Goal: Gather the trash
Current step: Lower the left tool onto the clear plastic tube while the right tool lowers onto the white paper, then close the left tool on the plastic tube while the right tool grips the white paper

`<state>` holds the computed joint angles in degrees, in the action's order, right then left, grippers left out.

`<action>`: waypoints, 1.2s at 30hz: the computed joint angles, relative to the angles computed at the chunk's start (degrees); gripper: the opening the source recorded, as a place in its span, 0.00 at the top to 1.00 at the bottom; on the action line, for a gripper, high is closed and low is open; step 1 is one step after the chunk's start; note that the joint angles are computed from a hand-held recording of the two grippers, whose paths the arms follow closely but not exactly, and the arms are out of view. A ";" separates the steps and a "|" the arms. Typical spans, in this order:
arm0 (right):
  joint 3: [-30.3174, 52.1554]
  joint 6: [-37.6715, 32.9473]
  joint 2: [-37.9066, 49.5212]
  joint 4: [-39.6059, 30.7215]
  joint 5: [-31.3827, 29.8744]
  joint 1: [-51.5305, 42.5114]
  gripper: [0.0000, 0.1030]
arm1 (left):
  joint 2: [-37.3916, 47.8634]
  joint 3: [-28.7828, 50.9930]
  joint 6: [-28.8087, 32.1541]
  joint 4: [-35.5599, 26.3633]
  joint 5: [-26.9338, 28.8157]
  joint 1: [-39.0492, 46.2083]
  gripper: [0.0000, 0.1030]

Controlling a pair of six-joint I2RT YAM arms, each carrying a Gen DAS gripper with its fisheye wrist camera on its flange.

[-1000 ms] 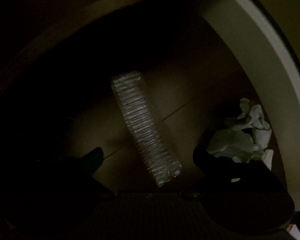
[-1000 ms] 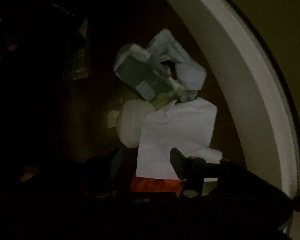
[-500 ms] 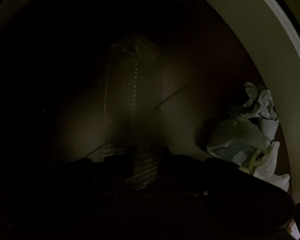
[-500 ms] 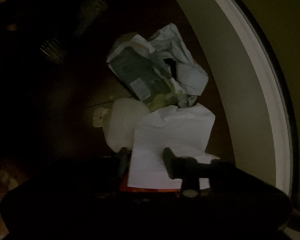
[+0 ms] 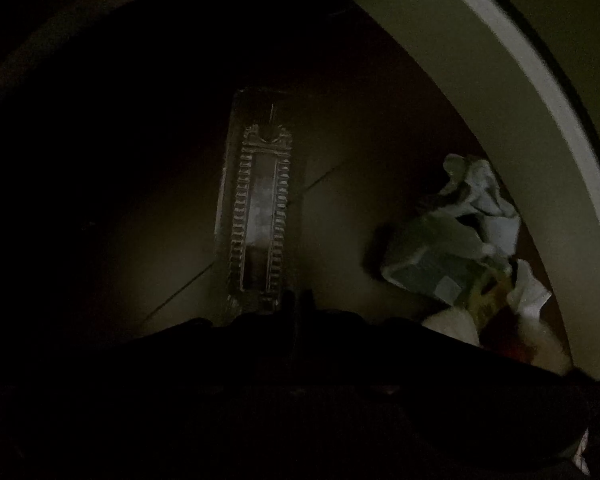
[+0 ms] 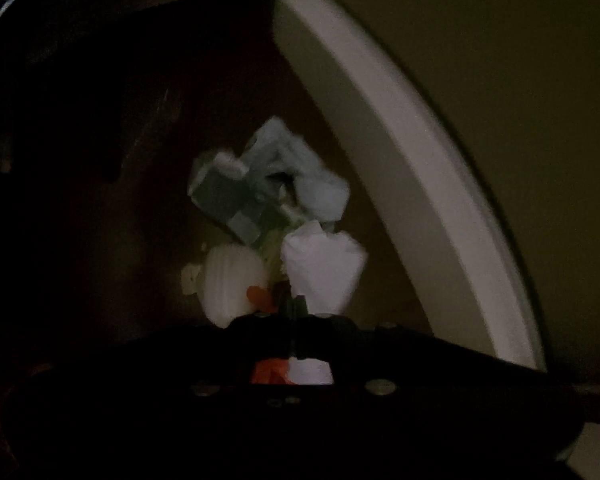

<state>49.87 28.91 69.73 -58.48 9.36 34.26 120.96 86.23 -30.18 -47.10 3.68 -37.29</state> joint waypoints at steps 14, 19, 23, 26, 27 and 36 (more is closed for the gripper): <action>8.58 14.17 -11.65 -13.14 -0.69 2.76 1.00 | -5.56 1.00 1.61 -1.61 0.31 0.96 0.99; 1.08 6.01 -12.61 -7.37 -6.39 -8.57 0.83 | 0.05 4.41 2.66 -2.97 1.42 0.46 0.95; -4.22 -4.90 -9.37 0.94 -12.16 -20.53 0.75 | 3.89 6.32 5.20 -2.41 -0.52 -0.66 0.79; -5.12 -7.24 -3.20 8.85 -12.98 -21.98 0.67 | 6.16 7.55 4.62 -1.49 -2.89 -1.06 0.33; -4.71 -7.84 -0.77 10.96 -13.23 -22.27 0.67 | 6.24 7.11 4.56 -0.28 -4.04 -1.24 0.28; -1.16 -10.39 20.11 21.50 -13.35 -20.42 0.64 | 11.41 10.00 4.77 1.26 -2.94 -0.69 0.28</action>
<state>48.71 18.53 89.84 -36.97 -4.00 13.84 132.37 96.23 -25.41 -45.85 0.74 -37.98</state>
